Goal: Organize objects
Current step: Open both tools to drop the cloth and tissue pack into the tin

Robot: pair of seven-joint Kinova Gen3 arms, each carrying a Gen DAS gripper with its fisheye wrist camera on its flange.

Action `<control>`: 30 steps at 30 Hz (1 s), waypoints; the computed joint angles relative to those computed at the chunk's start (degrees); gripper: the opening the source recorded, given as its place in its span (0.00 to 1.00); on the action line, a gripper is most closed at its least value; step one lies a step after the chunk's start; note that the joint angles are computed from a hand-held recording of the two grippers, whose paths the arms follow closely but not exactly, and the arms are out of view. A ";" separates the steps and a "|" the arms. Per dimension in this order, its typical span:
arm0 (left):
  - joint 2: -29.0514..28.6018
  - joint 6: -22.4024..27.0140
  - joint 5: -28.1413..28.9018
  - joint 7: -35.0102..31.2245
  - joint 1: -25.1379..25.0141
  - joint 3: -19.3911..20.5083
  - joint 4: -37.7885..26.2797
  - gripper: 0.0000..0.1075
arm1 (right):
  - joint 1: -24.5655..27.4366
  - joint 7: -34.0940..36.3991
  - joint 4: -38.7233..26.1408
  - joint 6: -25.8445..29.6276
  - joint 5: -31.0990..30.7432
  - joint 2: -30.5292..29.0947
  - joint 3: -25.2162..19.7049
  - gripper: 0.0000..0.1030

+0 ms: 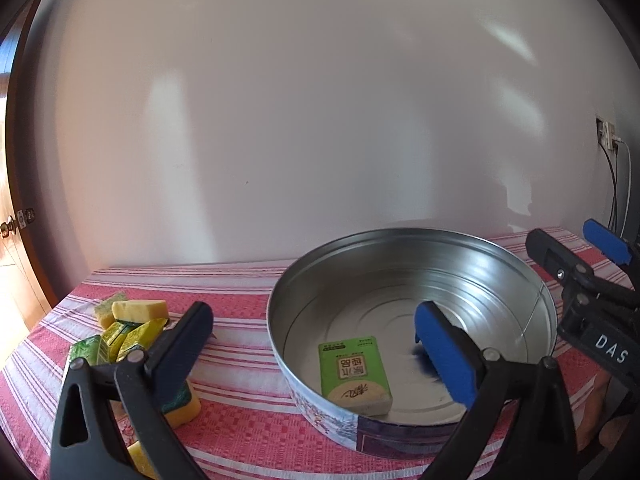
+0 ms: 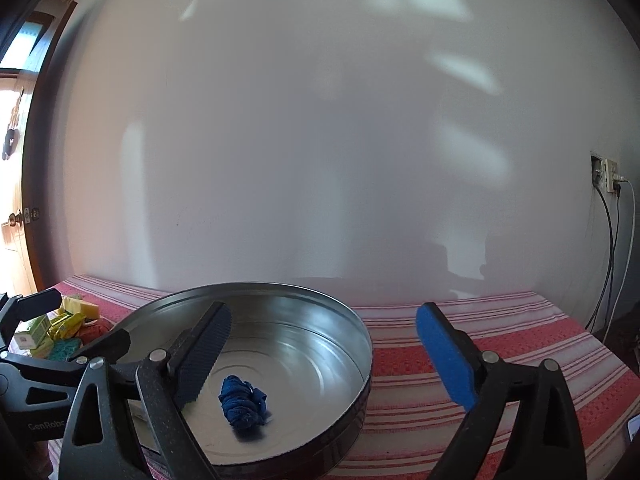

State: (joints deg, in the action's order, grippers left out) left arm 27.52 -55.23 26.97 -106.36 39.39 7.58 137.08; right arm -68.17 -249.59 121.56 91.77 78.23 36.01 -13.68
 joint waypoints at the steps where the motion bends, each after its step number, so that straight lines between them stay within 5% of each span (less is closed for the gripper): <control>1: -0.02 0.07 0.03 0.14 -0.16 -0.03 0.08 0.95 | 0.06 -0.10 0.01 -0.06 -0.04 -0.07 0.00 0.92; 15: 1.17 -0.38 0.63 -0.01 -0.62 -0.65 0.77 0.95 | -1.14 -0.87 -2.15 1.80 -3.76 0.77 0.68 0.92; 23: 0.22 2.23 -4.79 3.49 -4.88 -0.49 2.03 0.95 | -2.83 -5.33 -2.92 2.76 -5.92 1.23 0.75 0.92; 30: -1.16 3.27 -8.14 6.69 -8.43 -1.14 4.45 0.95 | -3.87 -2.58 -5.72 2.55 -3.91 2.23 1.12 0.92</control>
State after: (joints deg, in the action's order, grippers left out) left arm 26.36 -51.95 18.83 -99.67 30.97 6.45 141.53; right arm -72.04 -252.17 115.85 94.31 74.33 38.25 -12.57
